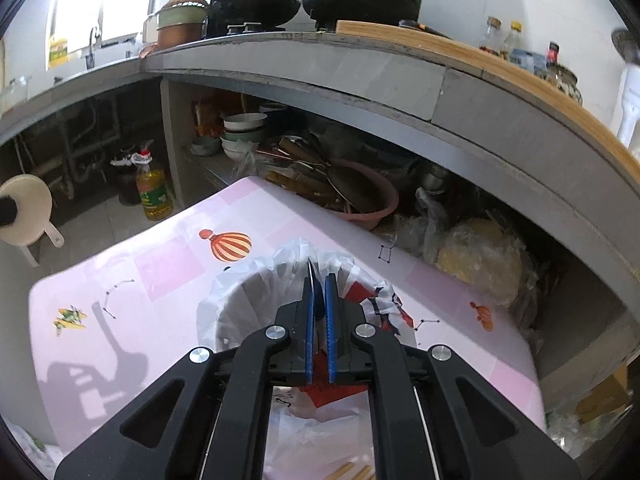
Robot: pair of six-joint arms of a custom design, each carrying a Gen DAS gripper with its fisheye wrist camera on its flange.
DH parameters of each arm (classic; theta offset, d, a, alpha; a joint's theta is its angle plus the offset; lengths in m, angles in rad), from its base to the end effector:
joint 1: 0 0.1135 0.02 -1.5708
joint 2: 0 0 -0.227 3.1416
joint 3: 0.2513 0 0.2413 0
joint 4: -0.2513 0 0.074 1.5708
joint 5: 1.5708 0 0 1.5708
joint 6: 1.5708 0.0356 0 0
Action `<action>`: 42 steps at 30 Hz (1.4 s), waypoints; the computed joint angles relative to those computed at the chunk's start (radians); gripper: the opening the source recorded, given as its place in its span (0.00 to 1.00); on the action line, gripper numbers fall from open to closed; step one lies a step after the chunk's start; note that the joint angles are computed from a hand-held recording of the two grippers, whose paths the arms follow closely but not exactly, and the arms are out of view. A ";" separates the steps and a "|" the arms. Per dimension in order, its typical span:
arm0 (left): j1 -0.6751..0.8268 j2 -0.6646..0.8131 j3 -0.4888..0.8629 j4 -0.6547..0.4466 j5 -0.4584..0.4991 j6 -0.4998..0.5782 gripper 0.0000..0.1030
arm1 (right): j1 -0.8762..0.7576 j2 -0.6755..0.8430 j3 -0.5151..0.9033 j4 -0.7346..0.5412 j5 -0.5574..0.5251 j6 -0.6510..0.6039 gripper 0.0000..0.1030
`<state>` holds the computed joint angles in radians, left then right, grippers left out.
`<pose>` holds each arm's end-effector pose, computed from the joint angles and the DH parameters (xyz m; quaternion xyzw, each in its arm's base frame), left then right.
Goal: Organize utensils
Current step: 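Lower the metal spoon into the steel holder and open the right tool, then carry the white ladle to the steel holder and insert it handle first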
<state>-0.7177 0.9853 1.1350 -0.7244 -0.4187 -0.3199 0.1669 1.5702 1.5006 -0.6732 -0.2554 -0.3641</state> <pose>0.1648 -0.1247 0.3390 0.0725 0.8620 -0.0731 0.4963 0.3309 0.0649 0.3108 -0.2877 0.8628 0.0767 0.4085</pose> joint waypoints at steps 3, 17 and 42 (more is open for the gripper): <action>0.000 -0.001 -0.001 0.001 0.000 0.002 0.04 | -0.001 0.005 0.010 -0.012 0.015 0.001 0.05; -0.073 0.031 0.049 -0.035 -0.063 -0.017 0.04 | -0.106 -0.026 0.057 -0.088 -0.095 0.056 0.20; 0.083 0.653 0.750 0.131 0.474 -0.064 0.04 | -0.836 -0.407 -0.270 -0.321 -0.668 -0.062 0.24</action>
